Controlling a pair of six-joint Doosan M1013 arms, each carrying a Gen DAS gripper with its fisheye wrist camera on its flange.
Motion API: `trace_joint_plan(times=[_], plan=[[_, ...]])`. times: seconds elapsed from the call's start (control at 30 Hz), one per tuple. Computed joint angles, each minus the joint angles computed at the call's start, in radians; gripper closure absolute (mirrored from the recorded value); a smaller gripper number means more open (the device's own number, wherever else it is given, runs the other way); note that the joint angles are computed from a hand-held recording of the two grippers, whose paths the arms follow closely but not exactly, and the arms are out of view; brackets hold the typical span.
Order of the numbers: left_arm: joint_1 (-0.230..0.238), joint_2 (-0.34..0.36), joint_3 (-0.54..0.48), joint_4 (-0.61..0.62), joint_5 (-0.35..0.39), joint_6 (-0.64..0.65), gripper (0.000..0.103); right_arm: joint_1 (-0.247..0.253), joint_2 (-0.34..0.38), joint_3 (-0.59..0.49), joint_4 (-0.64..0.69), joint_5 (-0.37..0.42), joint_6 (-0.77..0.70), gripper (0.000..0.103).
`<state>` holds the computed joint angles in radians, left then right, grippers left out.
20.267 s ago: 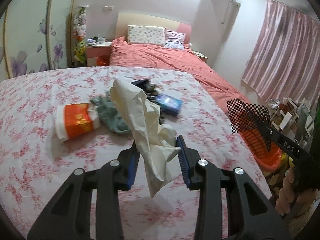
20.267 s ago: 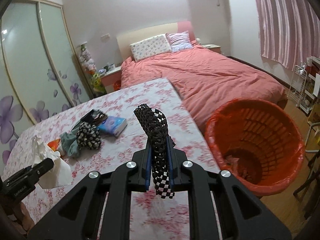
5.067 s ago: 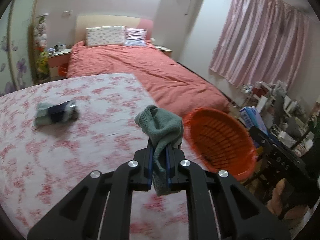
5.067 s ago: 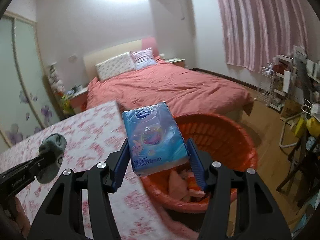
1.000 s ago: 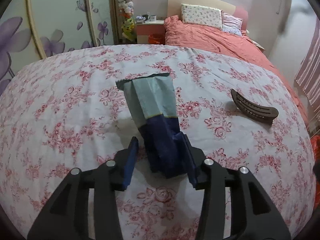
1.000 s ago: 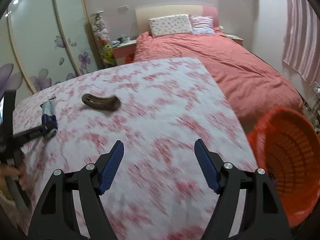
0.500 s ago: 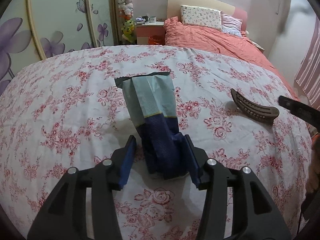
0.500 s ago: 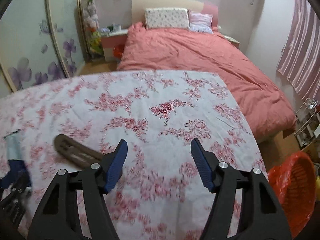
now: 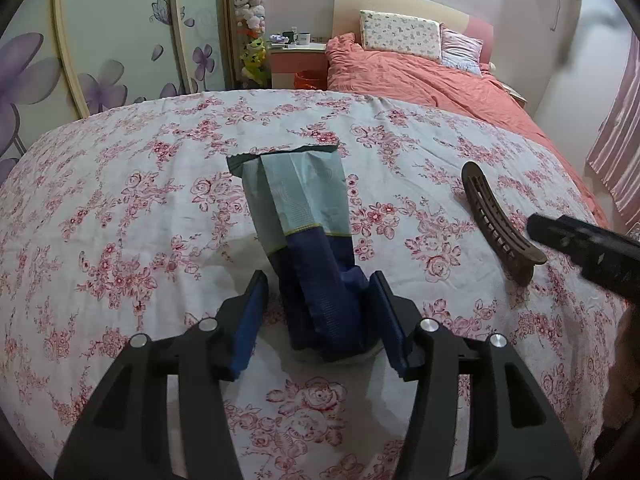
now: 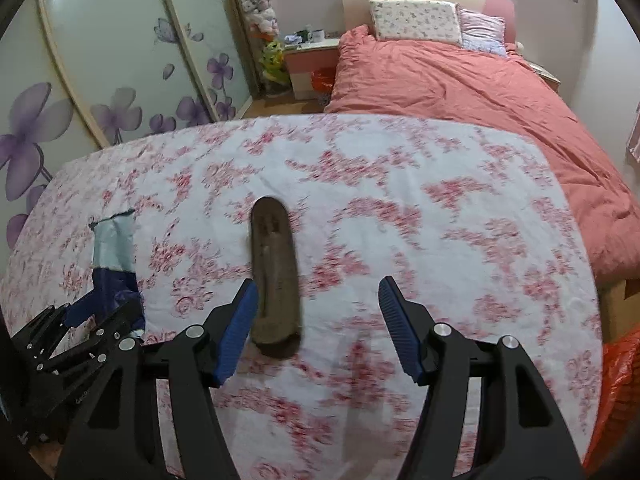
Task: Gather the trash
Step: 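Grasp the brown slotted plastic piece with the right gripper while the left gripper holds the pouch, then carry the pouch and brown piece over the orange basket and open both grippers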
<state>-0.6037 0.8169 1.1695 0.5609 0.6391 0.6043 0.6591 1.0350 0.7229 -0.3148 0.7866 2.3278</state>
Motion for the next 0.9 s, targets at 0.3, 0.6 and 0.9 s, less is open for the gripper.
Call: trace_joint_plan(times=[0.3,0.6,0.9], plan=[[0.0,0.001,-0.002,-0.001,0.002,0.002,0.05,0.019,0.019,-0.017,-0.072,0.034,-0.014,0.072],[0.001,0.0,0.0,-0.003,-0.002,0.003,0.05,0.028,-0.117,0.252,-0.229,-0.008,0.274,0.072],[0.001,0.0,-0.001,-0.007,-0.005,0.003,0.05,0.038,-0.161,0.348,-0.332,0.001,0.409,0.07]])
